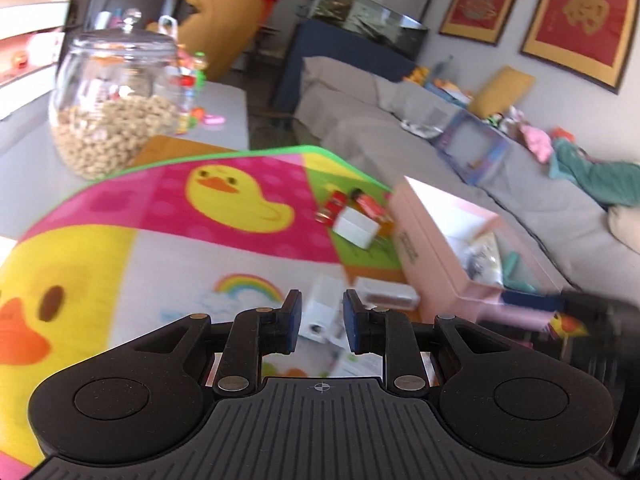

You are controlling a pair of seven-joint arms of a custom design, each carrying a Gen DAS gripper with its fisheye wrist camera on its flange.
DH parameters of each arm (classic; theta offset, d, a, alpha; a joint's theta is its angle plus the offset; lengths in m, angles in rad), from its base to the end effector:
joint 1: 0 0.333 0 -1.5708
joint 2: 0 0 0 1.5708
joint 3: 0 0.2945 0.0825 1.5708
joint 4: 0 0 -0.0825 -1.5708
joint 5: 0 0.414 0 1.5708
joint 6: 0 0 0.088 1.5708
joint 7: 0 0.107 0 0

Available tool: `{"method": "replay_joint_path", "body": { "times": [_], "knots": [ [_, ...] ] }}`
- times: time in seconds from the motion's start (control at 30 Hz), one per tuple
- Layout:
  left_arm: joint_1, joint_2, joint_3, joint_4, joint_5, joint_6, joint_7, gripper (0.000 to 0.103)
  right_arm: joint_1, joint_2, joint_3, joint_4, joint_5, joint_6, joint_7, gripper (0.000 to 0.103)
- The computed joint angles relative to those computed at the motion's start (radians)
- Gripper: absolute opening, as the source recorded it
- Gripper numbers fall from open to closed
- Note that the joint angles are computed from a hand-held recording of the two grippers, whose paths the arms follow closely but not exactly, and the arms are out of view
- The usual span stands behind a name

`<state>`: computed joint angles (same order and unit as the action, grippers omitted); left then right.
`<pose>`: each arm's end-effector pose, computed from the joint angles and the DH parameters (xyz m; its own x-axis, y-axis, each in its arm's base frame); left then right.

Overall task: Organize rigid objects
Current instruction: 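Grasp the white boxed cable package with the right gripper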

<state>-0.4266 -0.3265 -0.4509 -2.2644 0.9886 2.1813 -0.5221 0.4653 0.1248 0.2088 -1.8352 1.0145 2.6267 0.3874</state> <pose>0.3491 -0.3879 0.4868 0.4604 -0.8210 0.3376 -0.3604 -0.5204 -0.7741 0.5343 0.3942 0.4953 0.9104 -0.4020 -0.0977 -0.3004 -0.4802 -0.8241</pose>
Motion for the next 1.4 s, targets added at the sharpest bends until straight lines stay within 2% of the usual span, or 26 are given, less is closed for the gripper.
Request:
{"method": "replay_joint_path", "body": {
  "times": [0.13, 0.23, 0.3, 0.33, 0.37, 0.43, 0.53, 0.57, 0.67, 0.7, 0.73, 0.8, 0.83, 0.87, 0.93, 1.03, 1.07, 1.1, 1.13, 1.2, 1.27, 1.3, 1.33, 1.4],
  "knots": [
    [-0.007, -0.041, -0.004, -0.022, -0.018, -0.029, 0.014, 0.025, 0.037, -0.008, 0.030, -0.039, -0.008, 0.021, -0.137, 0.072],
    [-0.007, -0.062, -0.007, -0.035, -0.026, -0.034, 0.010, 0.025, 0.068, 0.005, 0.043, -0.049, -0.027, 0.093, -0.177, 0.072],
    [-0.007, -0.070, -0.007, -0.045, -0.028, -0.024, 0.004, 0.025, 0.069, 0.017, 0.031, -0.026, -0.079, 0.039, -0.112, 0.070],
    [-0.005, -0.071, -0.007, -0.049, -0.028, -0.015, 0.000, 0.025, 0.066, 0.019, 0.024, -0.016, -0.105, -0.010, -0.063, 0.062],
    [-0.004, -0.071, -0.006, -0.052, -0.028, -0.007, -0.002, 0.025, 0.053, 0.004, 0.023, -0.026, -0.078, -0.044, -0.069, 0.059],
    [0.001, -0.064, -0.005, -0.052, -0.025, 0.011, -0.005, 0.025, 0.045, -0.028, 0.022, -0.058, -0.050, -0.067, -0.112, 0.031],
    [0.006, -0.052, -0.003, -0.051, -0.017, 0.042, -0.010, 0.025, 0.052, -0.080, 0.013, -0.114, -0.062, -0.062, -0.115, 0.013],
    [0.008, -0.047, -0.004, -0.048, -0.013, 0.051, -0.011, 0.025, 0.053, -0.092, 0.008, -0.125, -0.070, -0.067, -0.111, 0.013],
    [0.012, -0.039, -0.004, -0.044, -0.001, 0.066, -0.010, 0.025, 0.054, -0.113, -0.002, -0.148, -0.068, -0.071, -0.147, 0.015],
    [0.012, -0.038, -0.005, -0.042, -0.002, 0.065, -0.008, 0.025, 0.060, -0.120, -0.001, -0.162, -0.063, -0.038, -0.175, 0.027],
    [0.012, -0.036, -0.005, -0.040, -0.004, 0.062, -0.007, 0.025, 0.067, -0.125, 0.002, -0.175, -0.052, 0.001, -0.208, 0.056],
    [0.010, -0.035, -0.005, -0.040, -0.010, 0.057, -0.008, 0.025, 0.087, -0.123, 0.014, -0.195, 0.068, 0.112, -0.359, 0.087],
    [0.009, -0.036, -0.006, -0.041, -0.012, 0.056, -0.008, 0.025, 0.096, -0.112, 0.019, -0.189, 0.153, 0.154, -0.461, 0.089],
    [0.008, -0.038, -0.005, -0.041, -0.013, 0.057, -0.006, 0.025, 0.103, -0.091, 0.023, -0.173, 0.167, 0.180, -0.492, 0.089],
    [0.006, -0.041, -0.004, -0.044, -0.018, 0.058, -0.001, 0.025, 0.109, -0.042, 0.020, -0.130, 0.055, 0.187, -0.374, 0.089],
    [0.005, -0.049, -0.005, -0.052, -0.022, 0.058, -0.006, 0.025, 0.101, 0.033, 0.003, -0.032, -0.128, 0.076, -0.101, 0.089],
    [0.005, -0.051, -0.005, -0.054, -0.025, 0.058, -0.008, 0.025, 0.098, 0.051, 0.004, -0.009, -0.155, 0.055, -0.050, 0.089],
    [0.005, -0.053, -0.004, -0.057, -0.029, 0.057, -0.010, 0.025, 0.089, 0.052, 0.015, -0.008, -0.138, 0.064, -0.052, 0.084],
    [0.004, -0.055, -0.004, -0.059, -0.033, 0.055, -0.010, 0.025, 0.084, 0.048, 0.019, -0.008, -0.144, 0.050, -0.036, 0.074],
    [0.004, -0.060, -0.005, -0.064, -0.039, 0.052, -0.012, 0.025, 0.061, 0.019, 0.021, -0.016, -0.133, -0.035, -0.026, 0.069],
    [0.004, -0.065, -0.006, -0.068, -0.043, 0.047, -0.018, 0.025, 0.028, -0.033, 0.015, -0.049, -0.055, -0.138, -0.058, 0.068],
    [0.004, -0.067, -0.008, -0.070, -0.043, 0.045, -0.023, 0.025, 0.018, -0.071, 0.008, -0.086, -0.017, -0.160, -0.094, 0.068],
    [0.004, -0.068, -0.009, -0.071, -0.043, 0.045, -0.027, 0.025, 0.017, -0.107, 0.000, -0.124, 0.000, -0.149, -0.122, 0.068],
    [0.003, -0.064, -0.009, -0.070, -0.046, 0.049, -0.027, 0.025, 0.033, -0.185, -0.005, -0.231, 0.006, -0.016, -0.179, 0.068]
  ]
}}
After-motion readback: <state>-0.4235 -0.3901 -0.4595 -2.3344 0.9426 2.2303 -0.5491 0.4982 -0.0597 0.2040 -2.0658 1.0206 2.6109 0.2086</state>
